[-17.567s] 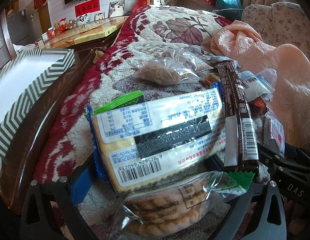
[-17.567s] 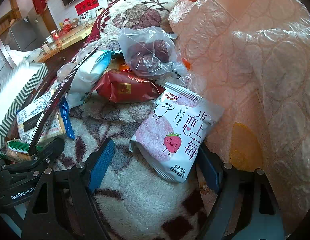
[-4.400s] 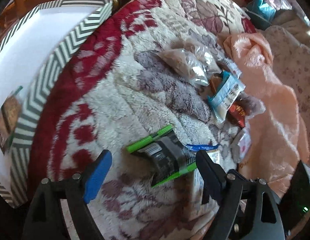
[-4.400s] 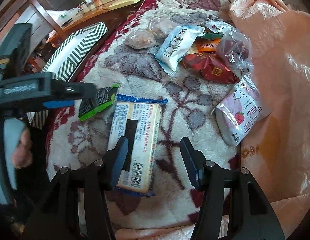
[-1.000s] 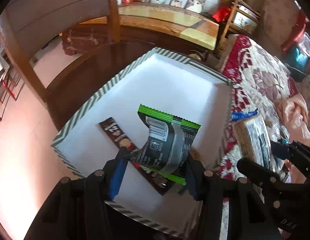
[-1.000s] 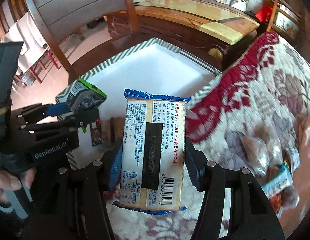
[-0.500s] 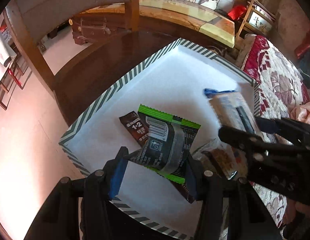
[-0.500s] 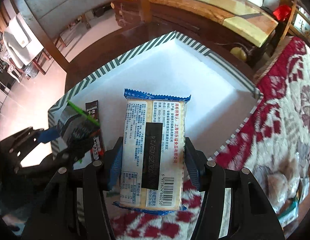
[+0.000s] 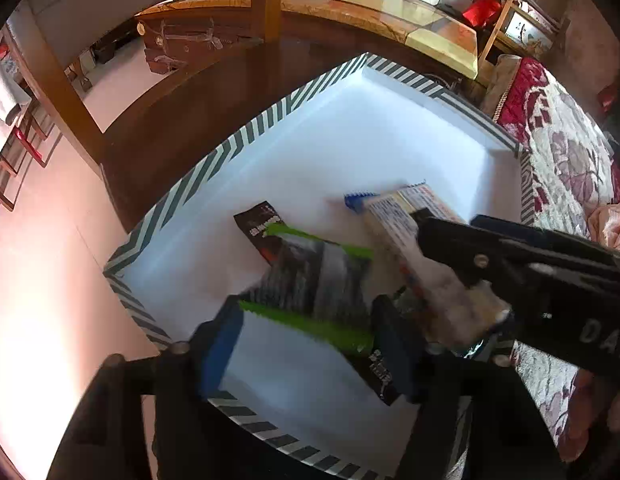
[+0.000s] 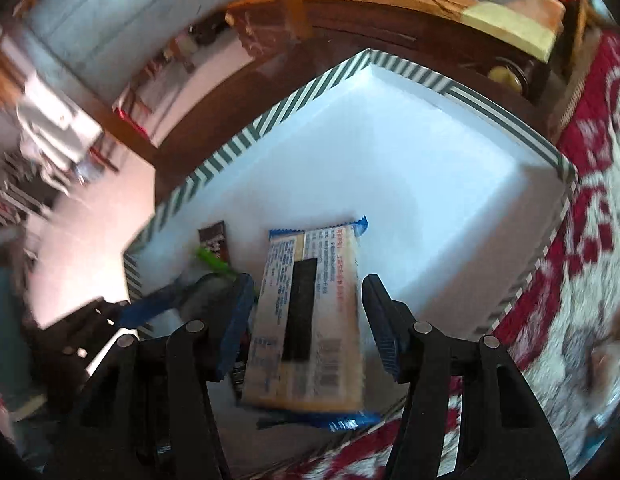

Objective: Organize snacks
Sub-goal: 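Lower both packs into the white tray and open both grippers, then move both grippers back to the snack pile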

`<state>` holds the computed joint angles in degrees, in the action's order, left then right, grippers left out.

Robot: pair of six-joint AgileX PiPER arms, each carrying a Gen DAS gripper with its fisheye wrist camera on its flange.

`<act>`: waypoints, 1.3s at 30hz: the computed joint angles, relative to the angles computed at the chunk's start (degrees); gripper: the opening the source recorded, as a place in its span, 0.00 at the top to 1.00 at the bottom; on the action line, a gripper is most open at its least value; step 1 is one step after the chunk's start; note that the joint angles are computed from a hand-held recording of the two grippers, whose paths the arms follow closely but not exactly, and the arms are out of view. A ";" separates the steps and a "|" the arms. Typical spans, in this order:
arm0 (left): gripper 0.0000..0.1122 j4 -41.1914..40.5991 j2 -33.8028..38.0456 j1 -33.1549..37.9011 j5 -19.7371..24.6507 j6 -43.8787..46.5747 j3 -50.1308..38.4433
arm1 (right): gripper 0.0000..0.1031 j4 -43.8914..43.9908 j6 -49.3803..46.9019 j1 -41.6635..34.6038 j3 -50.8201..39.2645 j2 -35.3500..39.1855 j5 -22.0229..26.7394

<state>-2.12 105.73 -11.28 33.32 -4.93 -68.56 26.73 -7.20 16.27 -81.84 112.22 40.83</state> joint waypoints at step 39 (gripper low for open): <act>0.25 -0.86 -1.45 -25.65 2.54 -4.05 -3.28 | 0.45 12.08 -30.46 -48.77 52.13 -41.00 -1.82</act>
<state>-2.98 104.28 -36.93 35.86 -8.98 -71.85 38.80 -37.66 -32.50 -29.71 71.22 39.01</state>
